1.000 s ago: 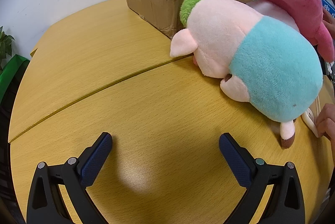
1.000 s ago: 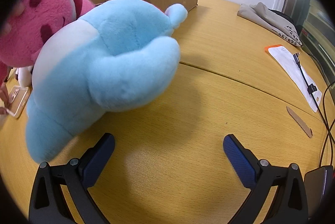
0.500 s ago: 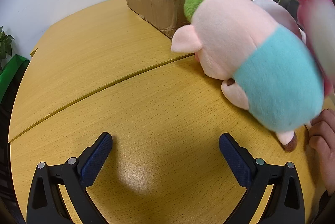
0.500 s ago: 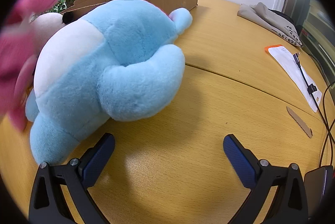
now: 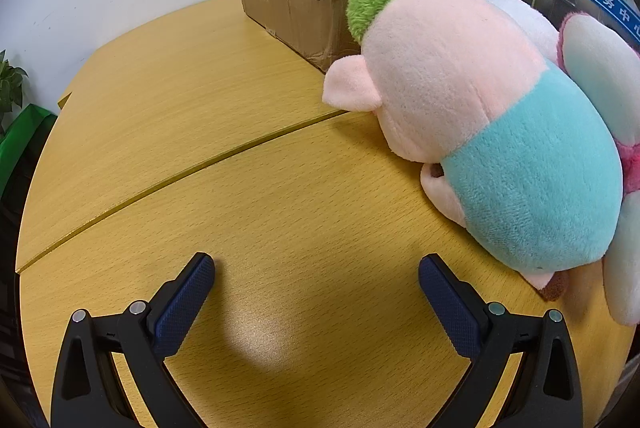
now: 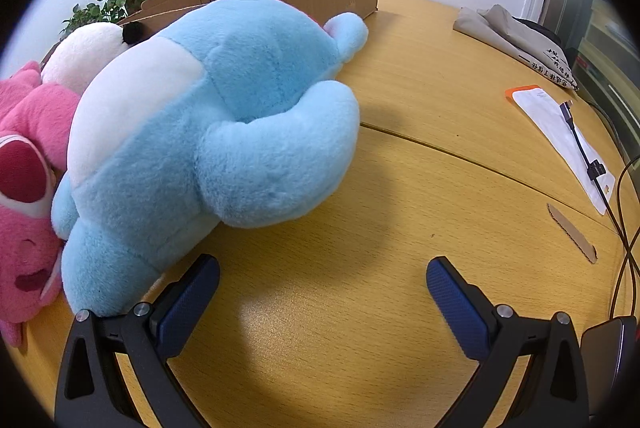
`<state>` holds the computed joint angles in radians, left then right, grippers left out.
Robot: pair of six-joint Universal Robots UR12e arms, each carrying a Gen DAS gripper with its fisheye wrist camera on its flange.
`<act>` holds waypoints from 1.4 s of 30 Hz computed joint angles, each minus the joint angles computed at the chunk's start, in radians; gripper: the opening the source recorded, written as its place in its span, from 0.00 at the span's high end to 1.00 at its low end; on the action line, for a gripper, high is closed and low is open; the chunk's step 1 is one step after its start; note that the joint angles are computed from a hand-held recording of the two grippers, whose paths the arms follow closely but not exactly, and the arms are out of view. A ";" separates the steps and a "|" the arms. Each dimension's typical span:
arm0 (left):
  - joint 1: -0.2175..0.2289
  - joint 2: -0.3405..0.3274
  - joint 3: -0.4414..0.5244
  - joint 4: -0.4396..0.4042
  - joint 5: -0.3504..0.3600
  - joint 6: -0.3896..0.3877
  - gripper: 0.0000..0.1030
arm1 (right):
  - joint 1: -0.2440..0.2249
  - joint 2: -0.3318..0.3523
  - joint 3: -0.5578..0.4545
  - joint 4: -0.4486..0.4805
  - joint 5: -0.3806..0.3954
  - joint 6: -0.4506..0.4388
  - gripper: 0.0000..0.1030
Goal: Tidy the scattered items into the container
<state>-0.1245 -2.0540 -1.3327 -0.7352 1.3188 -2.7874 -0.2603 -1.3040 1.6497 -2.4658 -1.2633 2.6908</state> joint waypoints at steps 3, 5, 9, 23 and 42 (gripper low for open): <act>0.000 0.000 0.000 0.000 0.000 0.000 0.00 | 0.000 0.000 0.000 0.000 0.000 0.000 0.00; 0.000 0.000 0.000 0.000 0.000 0.000 0.00 | 0.000 0.000 0.000 0.000 0.000 0.000 0.00; 0.000 0.000 0.001 0.000 -0.001 0.000 0.00 | 0.000 0.000 0.000 -0.001 -0.001 0.001 0.00; -0.005 -0.010 0.014 -0.007 -0.006 0.009 0.00 | 0.007 0.003 -0.008 0.003 -0.006 0.010 0.00; -0.057 0.012 -0.001 -0.034 0.202 -0.272 0.00 | 0.083 -0.256 0.269 -0.282 -0.061 0.326 0.00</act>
<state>-0.1810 -2.0422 -1.3337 -0.7691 1.5208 -3.0596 -0.1770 -1.5602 1.9182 -2.7476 -1.3247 3.0172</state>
